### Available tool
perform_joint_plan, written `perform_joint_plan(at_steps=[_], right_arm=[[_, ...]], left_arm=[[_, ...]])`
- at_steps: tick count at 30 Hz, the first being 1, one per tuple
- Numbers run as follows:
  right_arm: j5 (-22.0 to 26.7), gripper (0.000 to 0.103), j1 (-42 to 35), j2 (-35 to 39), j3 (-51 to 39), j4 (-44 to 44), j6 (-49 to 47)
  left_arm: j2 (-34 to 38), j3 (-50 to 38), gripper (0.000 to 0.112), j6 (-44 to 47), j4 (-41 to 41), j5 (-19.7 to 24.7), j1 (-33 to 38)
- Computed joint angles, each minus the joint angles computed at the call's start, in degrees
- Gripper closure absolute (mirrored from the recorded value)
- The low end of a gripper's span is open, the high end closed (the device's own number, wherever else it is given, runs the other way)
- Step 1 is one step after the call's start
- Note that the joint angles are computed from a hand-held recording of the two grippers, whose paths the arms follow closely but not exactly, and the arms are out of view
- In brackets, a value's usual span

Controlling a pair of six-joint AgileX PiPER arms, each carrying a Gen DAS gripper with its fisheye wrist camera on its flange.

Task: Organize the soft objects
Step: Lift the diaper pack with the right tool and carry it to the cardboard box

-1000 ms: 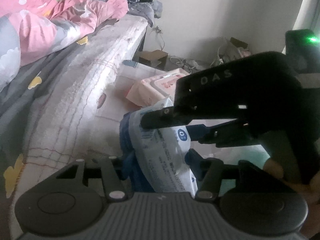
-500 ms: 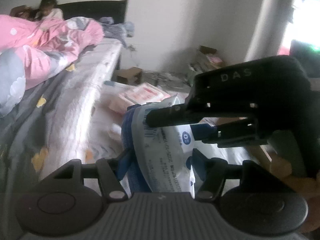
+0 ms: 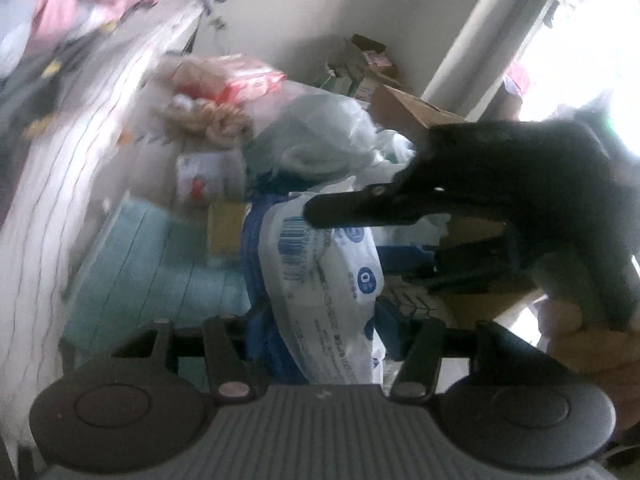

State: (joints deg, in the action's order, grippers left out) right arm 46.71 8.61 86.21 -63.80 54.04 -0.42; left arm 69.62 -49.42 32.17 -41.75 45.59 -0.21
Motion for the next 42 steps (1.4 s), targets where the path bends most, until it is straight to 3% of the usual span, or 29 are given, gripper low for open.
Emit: perform_joint_plan(at_steps=[2,6,10,11,14,18,25,31,35,38,42], right_arm=[[-0.78,0.063,0.43,-0.08,1.93,4.31,-2.63],[-0.41,0.061,1.91,1.32,2.09,12.05,-6.91],[-0.02,0.058,4.31,3.94,-0.12,14.82,-8.85],[0.35,0.058,4.96,4.85,-0.35,15.57,-9.37],[1.56,0.058,6.06,7.15,-0.91,16.91,-11.34],[-1.13,0.058,5.07,5.37,-0.58,12.18,-13.24],[2.17,0.059,4.15,8.93,-2.60,7.29,-16.77],[-0.85,0.059,8.61,10.92,-4.91,-0.31,-15.44],[-0.73,0.066,8.60,9.91,-4.65,-1.60,-15.48],[-2.16,0.066,8.09,9.78,-4.17,-2.71,-13.91],[-0.08,0.065,7.28,11.50,-4.12,-0.45,-16.42]], left_arm=[[-0.57,1.11,0.057,3.20,-3.02,2.32,4.41],[-1.57,1.24,0.064,3.56,-1.60,3.30,9.55],[-1.95,1.15,0.055,4.98,-2.26,7.94,15.36],[-1.97,1.45,0.049,5.61,-2.36,8.57,16.44],[-2.37,2.50,0.047,5.02,-0.74,8.99,18.27],[-2.25,3.63,0.050,4.91,0.75,8.61,19.39],[-1.26,4.78,0.053,8.36,-0.16,11.63,23.10],[-1.42,5.04,0.055,5.44,2.16,7.59,18.27],[-3.29,5.87,0.058,3.68,4.69,4.37,14.65],[-3.44,6.18,0.057,2.88,5.35,3.49,13.96],[-3.25,6.86,0.055,3.71,4.70,3.07,14.55]])
